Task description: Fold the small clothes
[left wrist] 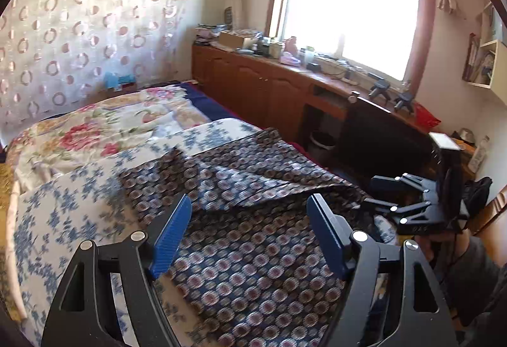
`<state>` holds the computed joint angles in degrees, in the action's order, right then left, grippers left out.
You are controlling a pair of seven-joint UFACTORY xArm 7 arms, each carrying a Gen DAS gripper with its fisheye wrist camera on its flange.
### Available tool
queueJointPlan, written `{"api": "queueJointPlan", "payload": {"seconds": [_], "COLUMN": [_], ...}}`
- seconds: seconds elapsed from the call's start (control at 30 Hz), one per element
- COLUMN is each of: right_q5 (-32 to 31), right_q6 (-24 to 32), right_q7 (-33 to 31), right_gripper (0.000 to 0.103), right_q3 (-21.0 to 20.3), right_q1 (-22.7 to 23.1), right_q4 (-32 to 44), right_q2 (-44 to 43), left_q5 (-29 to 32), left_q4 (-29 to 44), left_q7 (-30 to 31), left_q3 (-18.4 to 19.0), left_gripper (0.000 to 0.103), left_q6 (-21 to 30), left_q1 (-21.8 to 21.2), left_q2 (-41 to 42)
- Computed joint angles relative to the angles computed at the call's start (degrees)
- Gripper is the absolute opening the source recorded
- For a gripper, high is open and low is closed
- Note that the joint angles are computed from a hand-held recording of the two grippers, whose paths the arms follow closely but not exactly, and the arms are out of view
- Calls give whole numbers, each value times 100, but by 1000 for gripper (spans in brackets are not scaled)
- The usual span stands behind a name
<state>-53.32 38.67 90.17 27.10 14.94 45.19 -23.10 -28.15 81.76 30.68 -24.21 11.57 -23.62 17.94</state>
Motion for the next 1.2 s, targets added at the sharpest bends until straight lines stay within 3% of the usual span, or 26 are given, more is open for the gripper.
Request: {"api": "queueJointPlan", "payload": {"seconds": [0.1, 0.2, 0.7, 0.83, 0.9, 1.13, 1.2], "right_q5": [-94, -213, -351, -118, 45, 832, 1037], "right_q6": [8, 59, 100, 34, 48, 143, 243], "right_q7": [-78, -133, -1327, -1919, -2251, -3547, -3836], "right_gripper": [80, 80, 80, 81, 80, 80, 79], "right_q3": [-3, -46, -860, -1105, -1218, -1619, -1727], "right_q1": [-22, 41, 748, 923, 997, 1220, 1283], "right_q4": [192, 438, 1847, 2224, 2434, 3192, 3438], "right_q2": [231, 517, 1854, 2201, 2390, 3161, 3406], "left_q5": [332, 430, 368, 286, 711, 1046, 1241], "left_q4": [-278, -521, -1117, -1218, -1300, -1275, -1227], "left_q7": [-503, -701, -820, -853, -1310, -1615, -1811], "left_q3": [353, 368, -77, -124, 342, -69, 247], "left_gripper": [76, 76, 76, 76, 76, 76, 76], "left_q6": [-190, -397, -875, -1053, -1307, -1758, -1843], "left_q1": [-182, -87, 615, 693, 303, 695, 401], "left_q2": [-127, -220, -362, -394, -415, -226, -177]}}
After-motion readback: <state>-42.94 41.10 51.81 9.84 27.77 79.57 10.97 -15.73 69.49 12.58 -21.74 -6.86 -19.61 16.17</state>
